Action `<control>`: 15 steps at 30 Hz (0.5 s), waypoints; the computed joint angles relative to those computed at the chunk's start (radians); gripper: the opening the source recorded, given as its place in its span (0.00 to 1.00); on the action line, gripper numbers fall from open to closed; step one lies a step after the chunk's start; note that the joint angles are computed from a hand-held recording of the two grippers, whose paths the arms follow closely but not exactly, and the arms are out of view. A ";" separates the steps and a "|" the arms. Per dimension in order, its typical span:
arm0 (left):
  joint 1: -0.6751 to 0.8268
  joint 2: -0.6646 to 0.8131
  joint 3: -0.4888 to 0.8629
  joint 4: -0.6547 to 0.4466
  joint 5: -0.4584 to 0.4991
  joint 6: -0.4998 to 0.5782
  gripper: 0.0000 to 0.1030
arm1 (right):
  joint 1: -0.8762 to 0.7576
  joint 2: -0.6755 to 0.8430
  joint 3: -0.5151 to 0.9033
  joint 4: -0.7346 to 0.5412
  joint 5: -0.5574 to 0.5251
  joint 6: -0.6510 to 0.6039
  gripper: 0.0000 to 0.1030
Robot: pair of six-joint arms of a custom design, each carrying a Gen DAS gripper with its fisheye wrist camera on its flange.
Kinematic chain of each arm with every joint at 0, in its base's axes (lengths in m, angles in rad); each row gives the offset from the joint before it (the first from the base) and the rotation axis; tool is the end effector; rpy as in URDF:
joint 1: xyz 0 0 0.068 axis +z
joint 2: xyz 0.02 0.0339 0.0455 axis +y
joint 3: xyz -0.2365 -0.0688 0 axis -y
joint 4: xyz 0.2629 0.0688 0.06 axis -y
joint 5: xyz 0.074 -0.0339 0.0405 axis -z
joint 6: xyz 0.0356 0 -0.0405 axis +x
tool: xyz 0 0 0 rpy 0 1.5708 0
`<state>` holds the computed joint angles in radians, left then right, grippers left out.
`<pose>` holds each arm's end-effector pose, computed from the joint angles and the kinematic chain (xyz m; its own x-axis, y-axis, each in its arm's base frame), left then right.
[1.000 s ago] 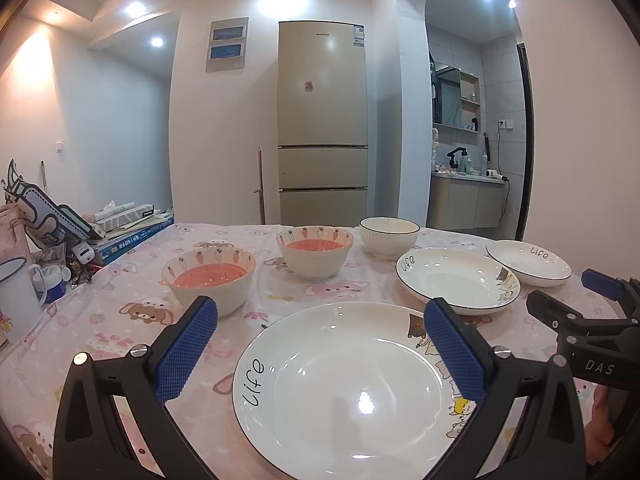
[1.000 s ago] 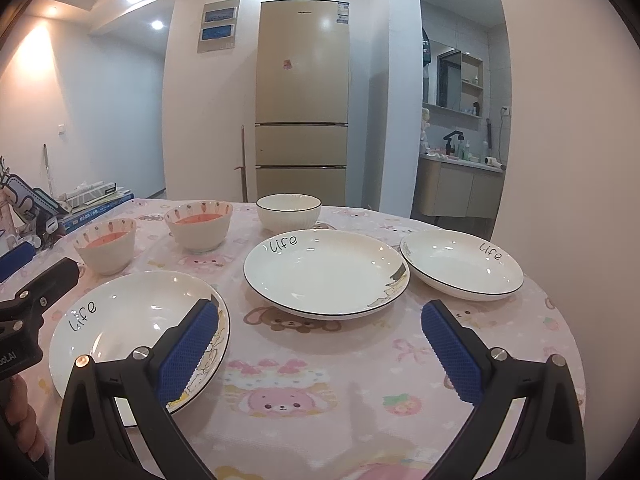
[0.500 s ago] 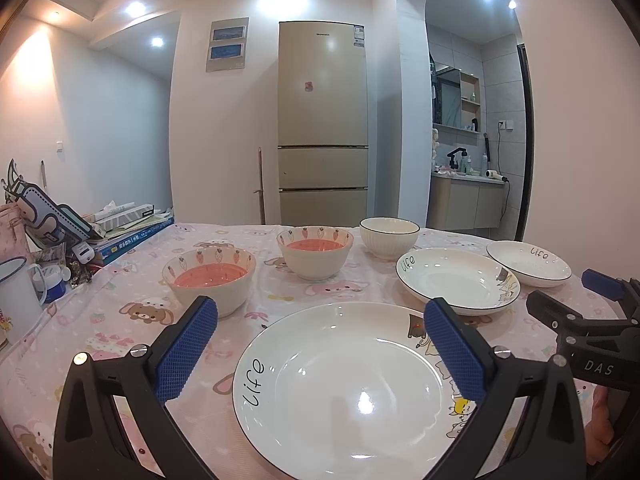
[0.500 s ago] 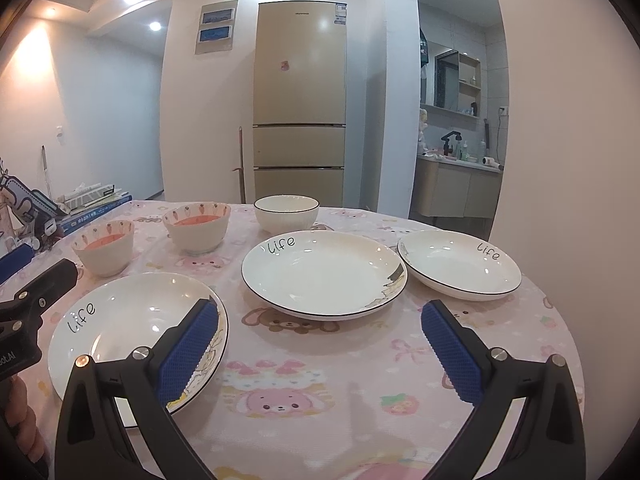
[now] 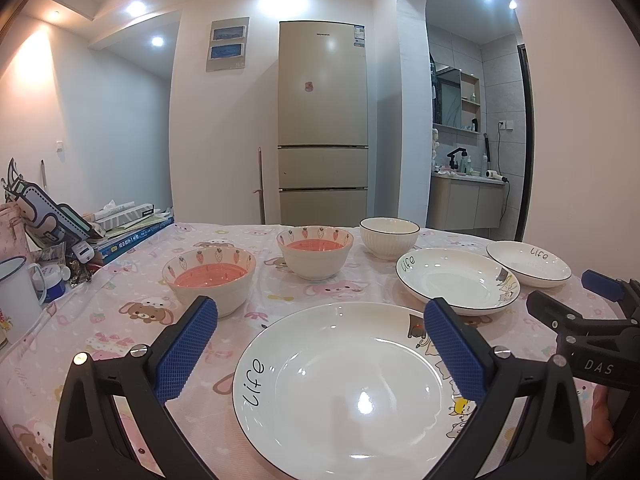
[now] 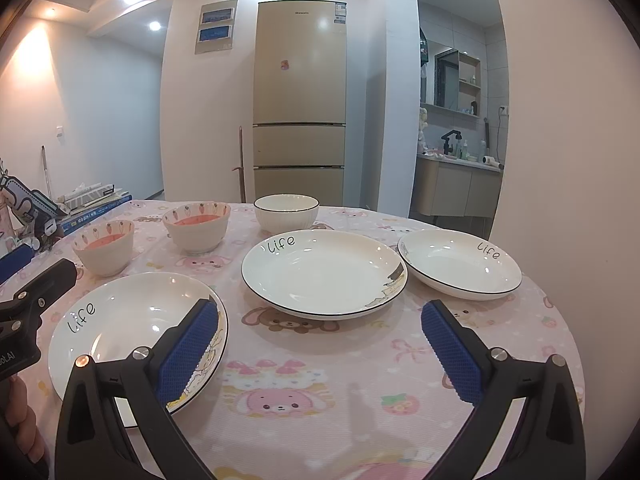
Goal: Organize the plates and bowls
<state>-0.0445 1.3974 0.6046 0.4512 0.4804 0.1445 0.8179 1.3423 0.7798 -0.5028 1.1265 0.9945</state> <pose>0.3049 -0.0300 0.1659 -0.2629 0.1395 -0.9547 0.5177 0.8554 -0.0175 0.2040 0.1707 0.1763 -0.3383 0.1660 -0.9263 0.4936 0.8693 -0.0245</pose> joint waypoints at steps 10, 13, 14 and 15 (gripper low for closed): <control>0.002 0.002 0.003 -0.001 0.003 0.001 1.00 | -0.001 -0.002 -0.001 0.000 -0.001 0.000 1.00; 0.000 0.001 0.001 -0.001 0.001 0.001 1.00 | -0.002 -0.001 -0.003 0.007 -0.003 -0.004 1.00; 0.003 0.002 0.003 -0.002 0.003 0.001 1.00 | -0.002 -0.001 -0.004 0.007 -0.003 -0.004 1.00; 0.001 0.001 0.001 -0.001 0.002 0.001 1.00 | -0.002 0.001 -0.002 0.005 -0.003 -0.003 1.00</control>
